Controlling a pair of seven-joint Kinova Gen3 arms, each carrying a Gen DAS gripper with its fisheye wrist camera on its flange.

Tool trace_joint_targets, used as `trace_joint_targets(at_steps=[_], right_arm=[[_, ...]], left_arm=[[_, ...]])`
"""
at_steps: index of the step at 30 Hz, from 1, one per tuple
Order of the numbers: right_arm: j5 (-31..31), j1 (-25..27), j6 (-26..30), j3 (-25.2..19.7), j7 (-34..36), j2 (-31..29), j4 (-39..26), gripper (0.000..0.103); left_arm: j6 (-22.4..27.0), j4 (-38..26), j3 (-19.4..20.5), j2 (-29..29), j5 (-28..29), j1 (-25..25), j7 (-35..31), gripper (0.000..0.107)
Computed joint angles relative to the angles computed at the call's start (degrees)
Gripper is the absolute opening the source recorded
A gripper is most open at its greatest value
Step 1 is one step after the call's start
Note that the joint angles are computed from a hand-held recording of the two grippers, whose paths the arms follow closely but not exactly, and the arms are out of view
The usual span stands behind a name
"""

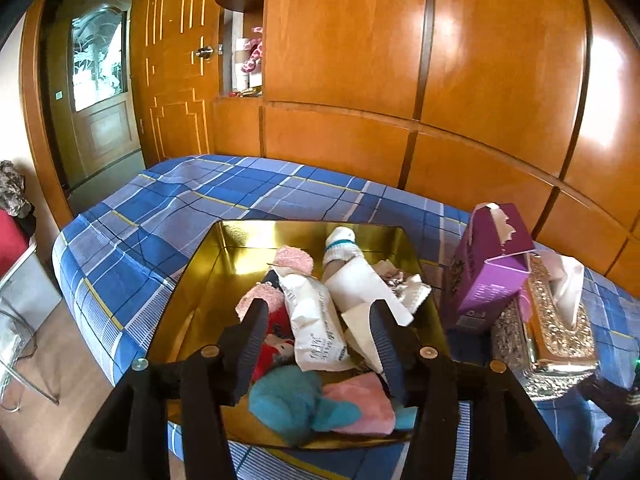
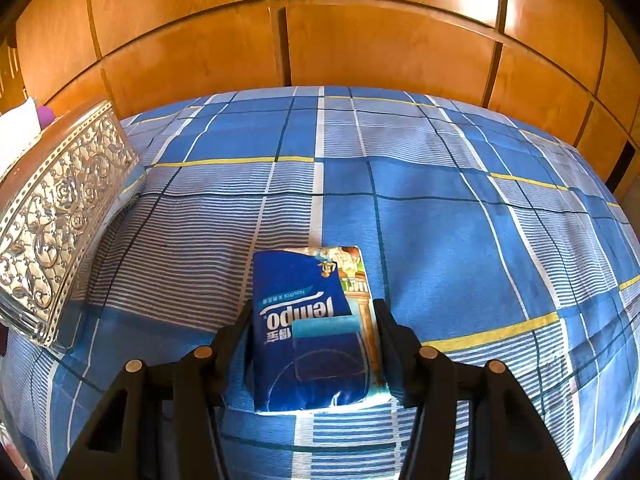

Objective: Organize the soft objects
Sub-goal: 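Carry the blue Tempo tissue pack over the gold tray with the right tool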

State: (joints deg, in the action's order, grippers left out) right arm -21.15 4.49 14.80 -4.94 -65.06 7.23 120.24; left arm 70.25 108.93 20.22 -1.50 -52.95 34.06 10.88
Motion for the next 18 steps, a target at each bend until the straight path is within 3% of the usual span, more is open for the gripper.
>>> trace_joint_targets(at_steps=[12,18], right_arm=[[9.87,-5.14,4.68,3.51,-12.22,1.23,-4.14,0.053],[10.60,-5.04,6.20,2.88,-13.79,1.48,-5.55,0.053]], left_arm=[[4.38,-2.38,0.99,3.29,-1.24,5.22,-1.38,0.055],[6.20,-3.13,0.52,4.30,-2.54,7.90,-2.00,0.057]])
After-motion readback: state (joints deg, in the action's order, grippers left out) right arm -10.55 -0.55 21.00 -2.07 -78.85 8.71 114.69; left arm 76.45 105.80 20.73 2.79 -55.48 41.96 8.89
